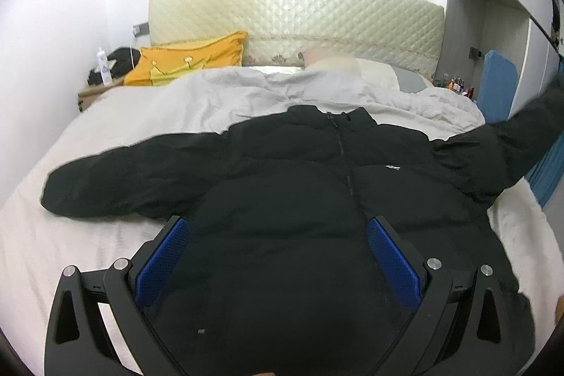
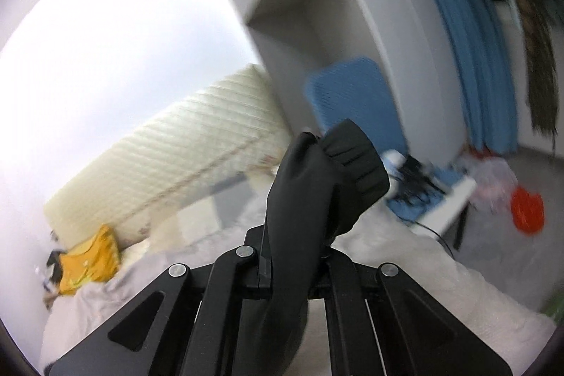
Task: Fold large clothes
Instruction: 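Lift the sleeve with the right tool and fold it across the jacket body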
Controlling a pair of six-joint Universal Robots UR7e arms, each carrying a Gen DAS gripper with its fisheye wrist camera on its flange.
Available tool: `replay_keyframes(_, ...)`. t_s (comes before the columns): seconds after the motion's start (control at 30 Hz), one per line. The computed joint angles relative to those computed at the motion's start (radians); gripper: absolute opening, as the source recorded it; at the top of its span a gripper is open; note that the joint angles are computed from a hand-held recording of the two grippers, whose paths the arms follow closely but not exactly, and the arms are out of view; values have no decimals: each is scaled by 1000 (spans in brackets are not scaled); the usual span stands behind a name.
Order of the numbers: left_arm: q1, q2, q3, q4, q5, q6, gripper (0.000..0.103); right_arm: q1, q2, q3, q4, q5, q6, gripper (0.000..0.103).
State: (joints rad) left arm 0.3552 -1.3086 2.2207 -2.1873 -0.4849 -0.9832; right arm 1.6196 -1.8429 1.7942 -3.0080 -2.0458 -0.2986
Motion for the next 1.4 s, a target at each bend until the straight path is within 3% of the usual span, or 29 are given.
replay_keyframes(0.1, -19, -41, 12, 70, 9, -19, 101, 184, 87, -25, -49, -130, -60, 3)
replay_keyframes(0.2, -29, -69, 27, 99, 13, -27, 101, 319, 183, -49, -85, -224, -89, 4)
replay_keyframes(0.4, -31, -125, 63, 71, 3, -4, 101, 447, 336, -38, -131, -269, -105, 6)
replay_keyframes(0.73, 16, -176, 75, 134, 33, -21, 101, 472, 512, 80, -128, -160, -24, 7)
replay_keyframes(1.03, 55, -206, 85, 118, 29, -21, 101, 428, 684, 227, -112, -80, -4, 8)
replay_keyframes(1.2, 67, -202, 97, 72, 11, 6, 101, 399, 789, 267, -131, -78, 4, 8)
replay_keyframes(1.4, 96, -178, 100, -3, -14, 56, 101, 366, 774, 301, -113, -45, 33, 12)
